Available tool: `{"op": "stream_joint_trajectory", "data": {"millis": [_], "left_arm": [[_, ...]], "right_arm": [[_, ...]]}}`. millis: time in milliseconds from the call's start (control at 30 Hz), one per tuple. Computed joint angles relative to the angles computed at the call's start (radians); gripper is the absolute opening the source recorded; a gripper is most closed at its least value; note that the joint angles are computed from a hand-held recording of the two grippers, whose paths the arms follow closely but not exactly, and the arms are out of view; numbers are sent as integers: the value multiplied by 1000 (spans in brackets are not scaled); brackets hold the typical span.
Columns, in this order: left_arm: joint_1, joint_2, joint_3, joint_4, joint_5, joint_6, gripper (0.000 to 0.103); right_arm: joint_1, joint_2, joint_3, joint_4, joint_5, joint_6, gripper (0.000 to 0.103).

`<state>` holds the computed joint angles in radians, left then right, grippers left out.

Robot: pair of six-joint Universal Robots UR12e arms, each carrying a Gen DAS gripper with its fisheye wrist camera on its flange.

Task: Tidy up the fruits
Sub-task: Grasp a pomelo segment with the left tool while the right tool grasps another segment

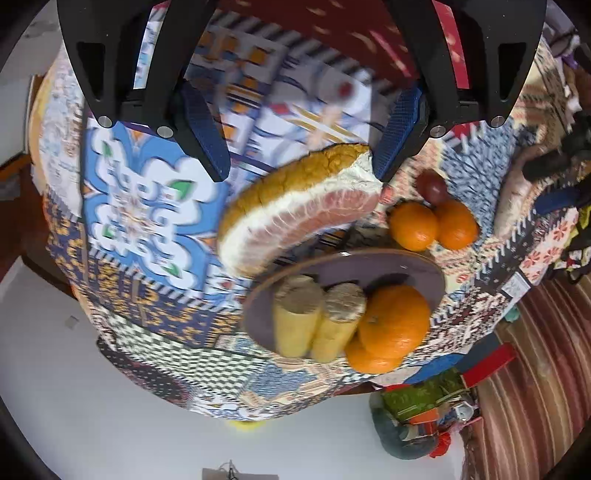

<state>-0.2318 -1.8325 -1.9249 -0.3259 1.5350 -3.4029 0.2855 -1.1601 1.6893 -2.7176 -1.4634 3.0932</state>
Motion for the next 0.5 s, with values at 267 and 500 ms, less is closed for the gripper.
{"op": "stream_joint_trajectory", "data": {"millis": [267, 500], "left_arm": [[4, -10, 9, -2, -34, 11, 70], [-6, -33, 28, 1, -9, 14, 70]], "right_arm": [[-41, -31, 45, -16, -17, 41, 77], [-55, -44, 54, -49, 32, 97, 77]]}}
